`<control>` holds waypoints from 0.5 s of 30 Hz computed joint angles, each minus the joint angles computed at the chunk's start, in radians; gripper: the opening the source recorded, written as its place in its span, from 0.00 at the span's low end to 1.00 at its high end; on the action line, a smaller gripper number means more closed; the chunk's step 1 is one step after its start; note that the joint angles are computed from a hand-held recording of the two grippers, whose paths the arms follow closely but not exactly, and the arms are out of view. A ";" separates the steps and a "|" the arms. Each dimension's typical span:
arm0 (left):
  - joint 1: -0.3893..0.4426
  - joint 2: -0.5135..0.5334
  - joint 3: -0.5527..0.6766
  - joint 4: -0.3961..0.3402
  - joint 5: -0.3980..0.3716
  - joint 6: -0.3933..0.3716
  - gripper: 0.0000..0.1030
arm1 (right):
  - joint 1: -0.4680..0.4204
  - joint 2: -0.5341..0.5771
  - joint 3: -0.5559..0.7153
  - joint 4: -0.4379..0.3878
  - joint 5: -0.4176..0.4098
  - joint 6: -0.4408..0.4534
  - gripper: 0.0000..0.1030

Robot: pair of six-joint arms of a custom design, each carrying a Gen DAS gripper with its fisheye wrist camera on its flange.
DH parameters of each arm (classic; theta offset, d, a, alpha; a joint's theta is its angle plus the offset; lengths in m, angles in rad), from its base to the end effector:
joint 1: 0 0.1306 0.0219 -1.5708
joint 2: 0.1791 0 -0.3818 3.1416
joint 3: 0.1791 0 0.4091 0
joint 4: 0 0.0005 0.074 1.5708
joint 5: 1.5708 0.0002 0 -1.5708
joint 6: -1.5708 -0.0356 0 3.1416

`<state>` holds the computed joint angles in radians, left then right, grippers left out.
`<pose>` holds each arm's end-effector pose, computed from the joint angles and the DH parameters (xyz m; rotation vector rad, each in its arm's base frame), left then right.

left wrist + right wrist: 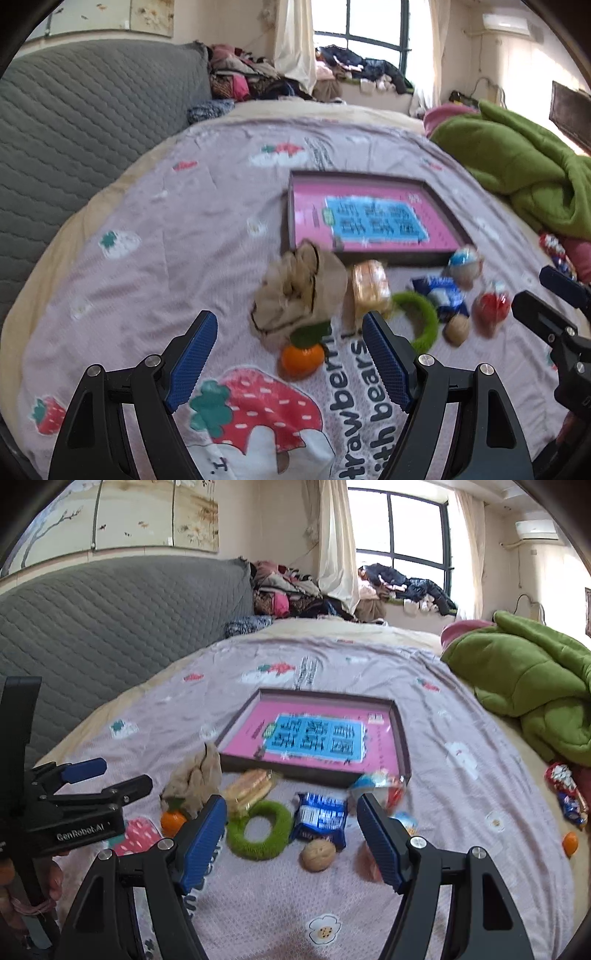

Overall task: Organize objects
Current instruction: 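Reach the left gripper to the mandarin while the right gripper reaches the walnut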

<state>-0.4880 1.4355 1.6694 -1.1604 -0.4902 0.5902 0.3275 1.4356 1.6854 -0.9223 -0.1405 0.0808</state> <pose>0.4490 -0.2199 0.5225 -0.3157 2.3348 0.1017 0.4913 0.1716 0.5450 -0.5309 2.1880 0.2906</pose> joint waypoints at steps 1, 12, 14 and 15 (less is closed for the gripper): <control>-0.001 0.005 -0.007 0.007 0.004 0.002 0.79 | -0.002 0.000 -0.009 -0.001 -0.004 0.002 0.70; 0.000 0.001 -0.113 0.094 0.070 0.009 0.79 | -0.031 0.020 -0.087 -0.013 -0.048 0.001 0.70; 0.006 0.001 -0.123 0.101 0.085 0.009 0.79 | -0.032 0.029 -0.085 -0.010 -0.051 -0.001 0.70; 0.010 0.000 -0.129 0.110 0.095 0.009 0.79 | -0.031 0.033 -0.083 -0.012 -0.051 -0.002 0.70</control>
<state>-0.4783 1.4360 1.5401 -1.0508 -0.3951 0.5990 0.2960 1.4688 1.6024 -0.9343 -0.1911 0.0787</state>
